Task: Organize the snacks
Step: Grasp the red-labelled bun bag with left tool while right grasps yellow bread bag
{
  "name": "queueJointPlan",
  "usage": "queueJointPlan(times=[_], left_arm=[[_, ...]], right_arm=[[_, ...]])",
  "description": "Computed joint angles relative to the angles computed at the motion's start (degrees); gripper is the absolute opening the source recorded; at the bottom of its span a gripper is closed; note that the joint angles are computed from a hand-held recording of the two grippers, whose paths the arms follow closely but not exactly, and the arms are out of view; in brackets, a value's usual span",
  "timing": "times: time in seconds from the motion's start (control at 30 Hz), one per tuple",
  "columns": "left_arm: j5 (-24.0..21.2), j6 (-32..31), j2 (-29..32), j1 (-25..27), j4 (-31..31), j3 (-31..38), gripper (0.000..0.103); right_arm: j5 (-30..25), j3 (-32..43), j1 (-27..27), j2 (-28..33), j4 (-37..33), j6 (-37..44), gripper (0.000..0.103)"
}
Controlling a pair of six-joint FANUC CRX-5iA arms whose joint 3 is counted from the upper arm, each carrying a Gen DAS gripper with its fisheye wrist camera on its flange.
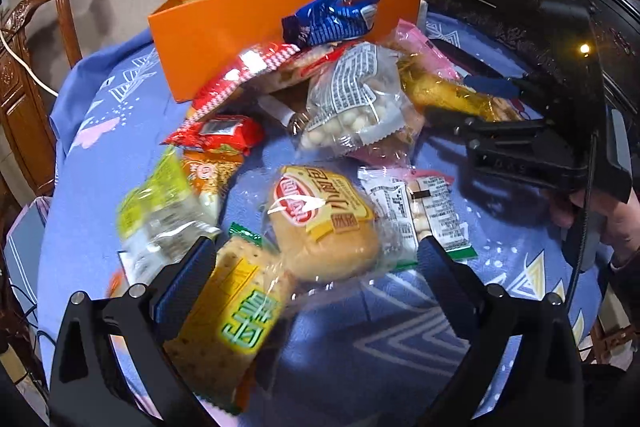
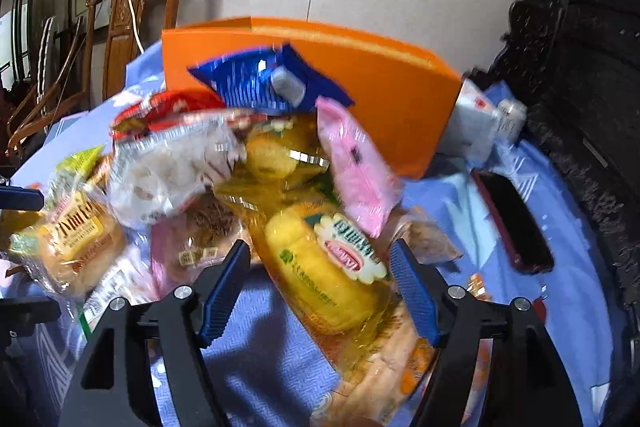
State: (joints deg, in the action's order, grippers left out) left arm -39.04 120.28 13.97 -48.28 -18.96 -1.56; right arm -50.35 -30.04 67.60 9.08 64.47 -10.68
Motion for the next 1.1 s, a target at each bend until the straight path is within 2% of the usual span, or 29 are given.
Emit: queueJointPlan(times=[0.1,0.13,0.2,0.23,0.27,0.3,0.33,0.37,0.4,0.57,0.77,0.8,0.87,0.97,1.1], left_arm=[[1.36,-2.34,1.46,0.52,1.68,0.57,0.099],[1.76,-3.06,2.13,0.56,2.06,0.98,0.099],[1.95,-3.82,3.29,0.51,2.39,1.88,0.097],[2.26,-4.04,3.59,0.48,2.62,1.99,0.094],[2.95,-4.22,3.52,0.58,3.05,1.6,0.081],[4.58,-5.61,3.11,1.1,4.91,0.48,0.074],[5.4,-5.1,2.61,1.23,4.99,-0.13,0.071],[5.75,-3.98,2.13,1.06,3.75,-0.34,0.063],[6.05,-3.53,1.79,1.0,2.89,-0.52,0.056],[7.62,-5.52,0.45,1.92,5.47,-2.49,0.052],[10.13,-5.48,-2.72,2.4,5.96,-4.99,0.049],[10.33,-5.37,-3.27,2.56,5.96,-5.14,0.038],[11.43,-6.72,-4.34,3.32,7.96,-5.86,0.025],[12.73,-5.93,-5.11,3.94,7.49,-5.74,0.025],[8.85,-10.08,-3.43,4.23,10.77,-4.95,0.025]], right_arm=[[1.36,-0.78,-0.57,-0.69,0.82,-1.19,0.063],[1.61,-0.78,-0.66,-0.74,0.48,-0.78,0.052],[1.42,-0.73,-0.45,-0.82,-0.15,0.07,0.048],[1.25,-0.79,-0.22,-0.9,-0.18,0.13,0.046],[1.2,-0.99,-0.04,-1.12,-0.13,-0.04,0.043],[1.13,-1.43,0.22,-1.56,0.14,-0.9,0.042],[1.13,-1.83,0.38,-1.96,0.49,-1.75,0.04],[1.14,-2.34,0.56,-2.47,1.06,-2.85,0.039],[1.19,-3.05,0.81,-3.17,2.01,-4.51,0.038],[1.88,-4.61,1.31,-4.88,4.2,-9.38,0.036],[2.92,-8.13,1.29,-8.75,10.86,-20.86,0.036],[2.69,-8.57,1.24,-9.39,12.36,-22.49,0.036],[2.81,-9.17,0.57,-10.48,15.04,-24.85,0.036],[2.42,-8.89,-0.76,-10.88,18.15,-26.81,0.036],[4.35,-8.18,-2.07,-10.49,19.23,-27.49,0.036]])
